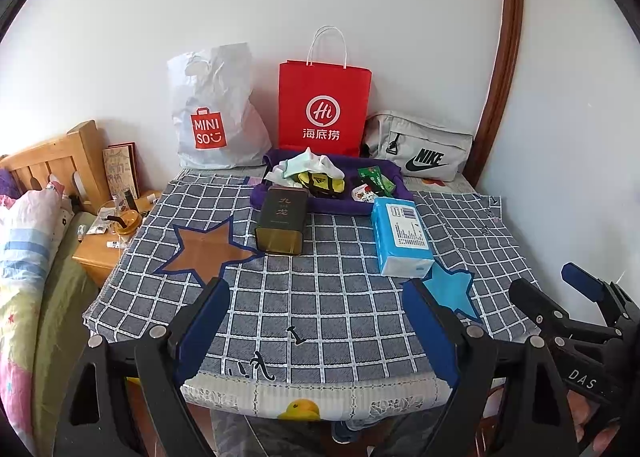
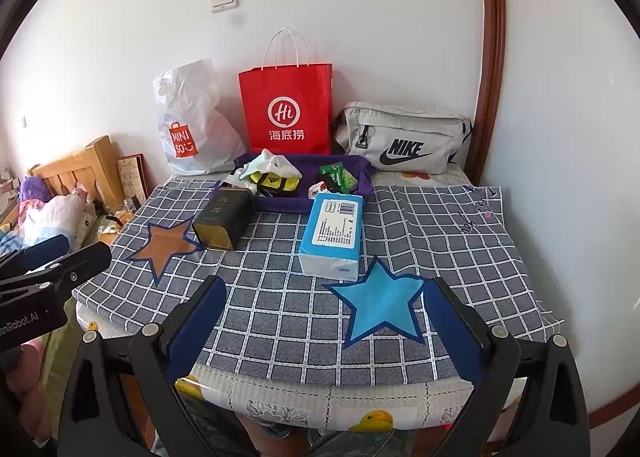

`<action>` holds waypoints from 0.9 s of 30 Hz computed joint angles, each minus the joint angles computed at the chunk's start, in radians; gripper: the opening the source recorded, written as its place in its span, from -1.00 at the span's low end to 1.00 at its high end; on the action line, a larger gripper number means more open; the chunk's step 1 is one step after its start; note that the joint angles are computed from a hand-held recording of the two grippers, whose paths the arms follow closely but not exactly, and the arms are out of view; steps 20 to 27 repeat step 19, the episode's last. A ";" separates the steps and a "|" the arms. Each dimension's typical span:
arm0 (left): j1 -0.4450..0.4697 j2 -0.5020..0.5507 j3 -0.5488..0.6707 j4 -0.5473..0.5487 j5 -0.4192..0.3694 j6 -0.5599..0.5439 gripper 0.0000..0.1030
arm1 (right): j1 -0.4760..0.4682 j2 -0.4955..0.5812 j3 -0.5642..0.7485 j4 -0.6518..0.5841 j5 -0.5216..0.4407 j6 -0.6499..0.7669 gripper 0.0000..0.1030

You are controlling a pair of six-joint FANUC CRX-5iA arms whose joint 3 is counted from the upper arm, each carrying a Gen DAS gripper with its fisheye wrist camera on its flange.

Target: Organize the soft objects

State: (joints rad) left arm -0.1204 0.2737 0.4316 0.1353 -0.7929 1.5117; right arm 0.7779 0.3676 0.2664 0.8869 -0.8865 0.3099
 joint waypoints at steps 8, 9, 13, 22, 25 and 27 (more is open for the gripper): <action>0.001 -0.001 -0.002 0.003 0.000 0.000 0.71 | 0.002 -0.004 -0.003 -0.003 -0.001 0.001 0.90; 0.001 -0.001 -0.001 0.002 0.000 -0.001 0.71 | 0.003 -0.006 -0.005 -0.001 -0.002 0.001 0.90; 0.000 -0.003 -0.006 0.001 0.003 0.000 0.73 | 0.002 -0.007 -0.008 0.004 0.003 0.001 0.90; -0.005 0.002 -0.003 -0.011 0.003 0.017 0.75 | 0.002 -0.001 -0.001 -0.008 0.004 0.011 0.90; -0.005 0.002 -0.003 -0.011 0.003 0.017 0.75 | 0.002 -0.001 -0.001 -0.008 0.004 0.011 0.90; -0.005 0.002 -0.003 -0.011 0.003 0.017 0.75 | 0.002 -0.001 -0.001 -0.008 0.004 0.011 0.90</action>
